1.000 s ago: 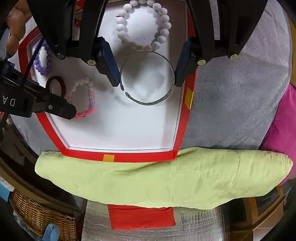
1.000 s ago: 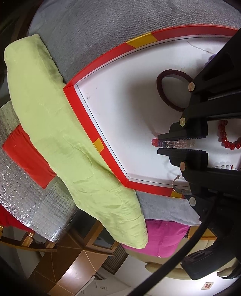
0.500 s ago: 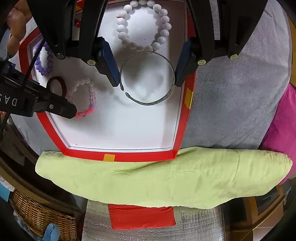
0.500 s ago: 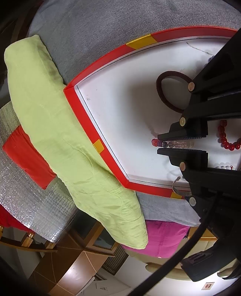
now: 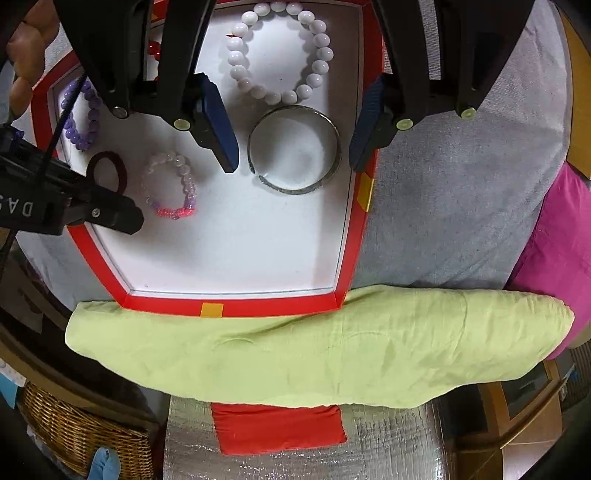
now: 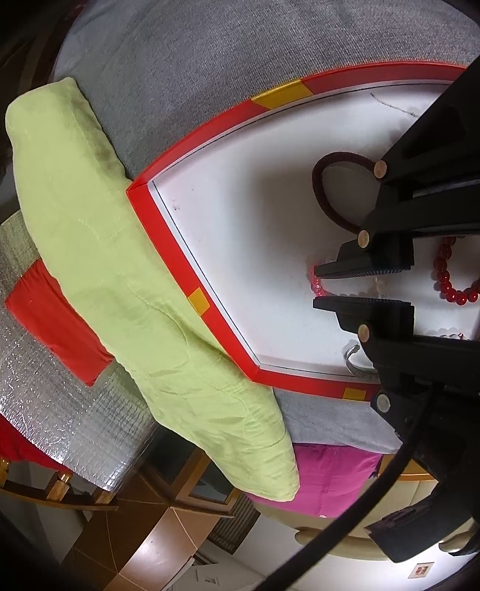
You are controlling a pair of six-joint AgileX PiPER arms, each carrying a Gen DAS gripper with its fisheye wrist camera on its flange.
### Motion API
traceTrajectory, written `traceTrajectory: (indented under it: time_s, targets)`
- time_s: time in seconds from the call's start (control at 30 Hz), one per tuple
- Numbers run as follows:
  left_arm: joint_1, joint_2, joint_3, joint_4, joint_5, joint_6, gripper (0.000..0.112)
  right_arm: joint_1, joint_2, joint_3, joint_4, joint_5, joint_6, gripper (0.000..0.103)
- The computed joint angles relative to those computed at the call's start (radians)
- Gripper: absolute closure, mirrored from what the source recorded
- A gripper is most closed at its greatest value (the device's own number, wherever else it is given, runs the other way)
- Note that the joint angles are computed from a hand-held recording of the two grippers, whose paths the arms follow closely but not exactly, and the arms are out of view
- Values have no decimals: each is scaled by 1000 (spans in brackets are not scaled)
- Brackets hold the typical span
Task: Organize jewelry
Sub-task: 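Open left tool to release the bangle while right tool opens to release the bracelet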
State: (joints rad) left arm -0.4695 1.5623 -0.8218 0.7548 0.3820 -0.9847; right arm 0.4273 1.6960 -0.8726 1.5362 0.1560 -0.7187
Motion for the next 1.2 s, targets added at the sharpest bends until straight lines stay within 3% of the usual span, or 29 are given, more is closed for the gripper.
traceTrajectory:
  time_s: [0.23, 0.47, 1.2]
  targets:
    - [-33, -44, 16, 95, 36, -82, 49, 11, -23, 5, -61, -10, 44, 91]
    - [-71, -112, 41, 196, 87, -178, 49, 28, -66, 14, -225, -17, 186, 91]
    - [-109, -269, 98, 255, 175, -215, 49, 108, -199, 55, -987, -34, 869, 91]
